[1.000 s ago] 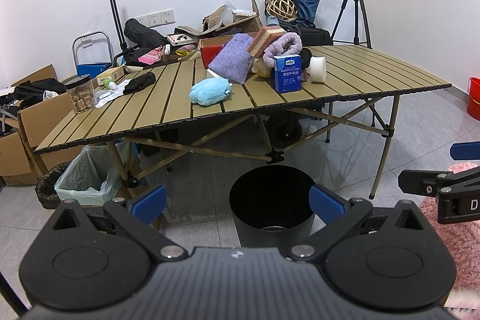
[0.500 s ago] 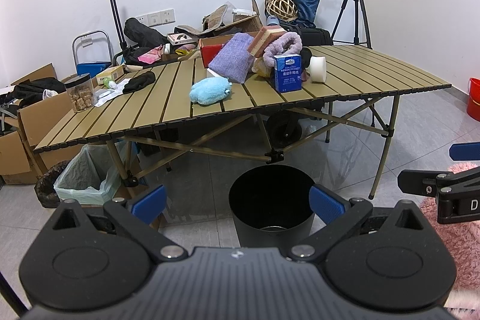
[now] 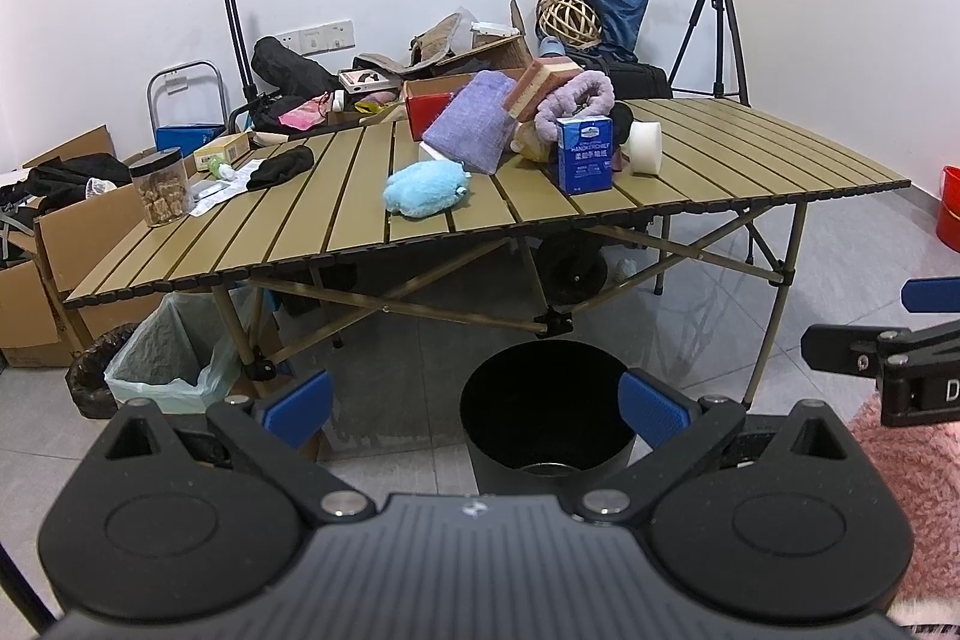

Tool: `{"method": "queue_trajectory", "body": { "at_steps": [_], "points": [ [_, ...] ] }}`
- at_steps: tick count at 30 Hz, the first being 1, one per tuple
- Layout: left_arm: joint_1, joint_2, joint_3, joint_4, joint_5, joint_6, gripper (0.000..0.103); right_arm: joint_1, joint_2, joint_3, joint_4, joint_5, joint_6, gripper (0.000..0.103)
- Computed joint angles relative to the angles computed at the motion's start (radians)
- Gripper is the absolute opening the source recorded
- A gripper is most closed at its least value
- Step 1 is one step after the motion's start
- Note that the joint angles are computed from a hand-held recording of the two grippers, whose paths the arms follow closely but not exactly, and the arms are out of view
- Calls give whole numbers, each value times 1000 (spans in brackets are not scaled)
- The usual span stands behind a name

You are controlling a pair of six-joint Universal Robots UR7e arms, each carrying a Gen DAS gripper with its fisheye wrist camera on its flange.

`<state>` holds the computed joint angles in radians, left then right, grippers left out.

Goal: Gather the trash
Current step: 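Reach the left tool to the blue plush toy while the right tool reaches the tissue pack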

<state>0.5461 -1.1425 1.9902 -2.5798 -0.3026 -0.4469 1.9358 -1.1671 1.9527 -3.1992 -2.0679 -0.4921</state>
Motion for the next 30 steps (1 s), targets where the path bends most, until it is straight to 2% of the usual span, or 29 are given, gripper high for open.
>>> {"method": "queue_trajectory", "body": {
  "at_steps": [13, 30],
  "points": [
    [63, 47, -39, -178, 0, 148, 103, -17, 59, -80, 12, 20, -9, 103],
    [160, 214, -231, -568, -17, 552, 103, -50, 204, -262, -9, 69, -15, 103]
  ]
}}
